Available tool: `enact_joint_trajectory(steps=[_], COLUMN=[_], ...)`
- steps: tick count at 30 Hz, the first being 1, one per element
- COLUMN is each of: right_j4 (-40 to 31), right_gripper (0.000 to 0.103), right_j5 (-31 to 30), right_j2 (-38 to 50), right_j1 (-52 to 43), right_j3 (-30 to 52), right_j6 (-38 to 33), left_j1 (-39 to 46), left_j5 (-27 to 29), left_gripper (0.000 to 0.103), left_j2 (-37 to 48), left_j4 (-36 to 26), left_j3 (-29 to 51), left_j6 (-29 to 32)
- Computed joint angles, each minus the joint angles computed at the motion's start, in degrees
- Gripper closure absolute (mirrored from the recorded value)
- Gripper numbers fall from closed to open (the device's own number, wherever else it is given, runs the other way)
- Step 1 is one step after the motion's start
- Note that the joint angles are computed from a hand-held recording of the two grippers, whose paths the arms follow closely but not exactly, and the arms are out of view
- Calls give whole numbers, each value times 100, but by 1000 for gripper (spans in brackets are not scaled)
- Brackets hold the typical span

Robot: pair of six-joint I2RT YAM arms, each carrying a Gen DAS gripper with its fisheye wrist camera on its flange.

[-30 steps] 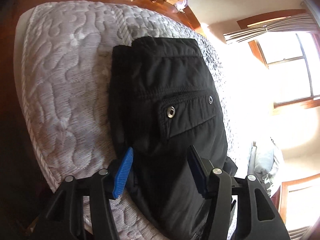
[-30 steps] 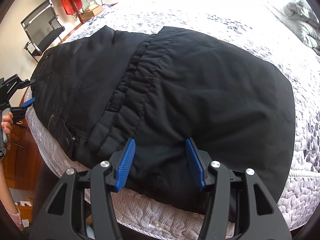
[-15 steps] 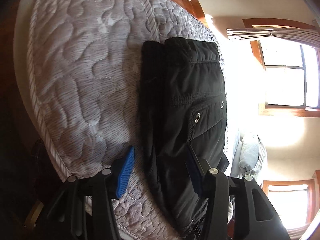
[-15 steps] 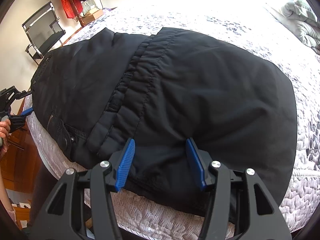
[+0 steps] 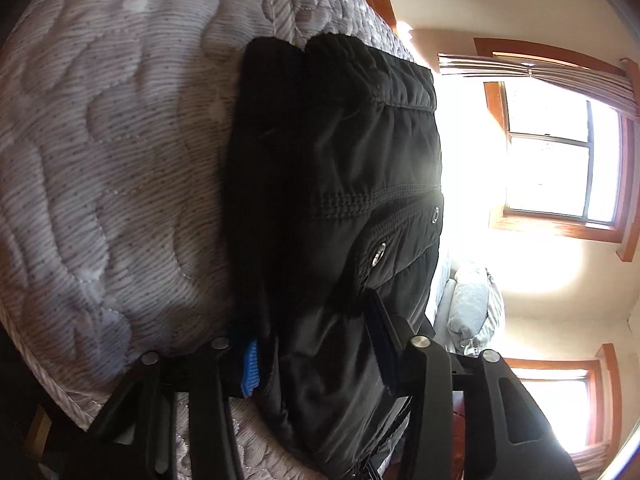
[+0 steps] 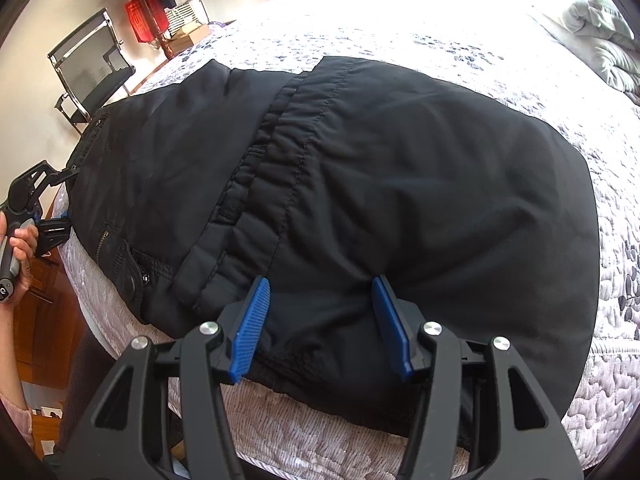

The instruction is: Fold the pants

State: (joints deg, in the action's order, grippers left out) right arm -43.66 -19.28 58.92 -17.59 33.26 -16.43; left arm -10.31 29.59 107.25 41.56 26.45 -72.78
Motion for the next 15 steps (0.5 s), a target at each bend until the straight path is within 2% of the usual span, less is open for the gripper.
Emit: enact_joint_trajectory(steps=[1, 2, 5, 15], right_j4=[6, 16, 43, 26], right_gripper=[49, 49, 49, 49], right_j5=[-11, -11, -8, -142], right_j2=[3, 9, -15, -53], right_j1=[-9, -4, 6, -102], right_j3=[-4, -5, -29, -51], right_j6=[1, 10, 37, -27], left_j1=[-15, -23, -182, -770], left_j5=[-24, -65, -395, -1424], left_gripper=[75, 80, 88, 91], left_j2=[-54, -146, -507, -1632], left_j4=[-22, -81, -411, -1356], left_j3=[-27, -60, -84, 58], left_j6=[39, 78, 148, 355])
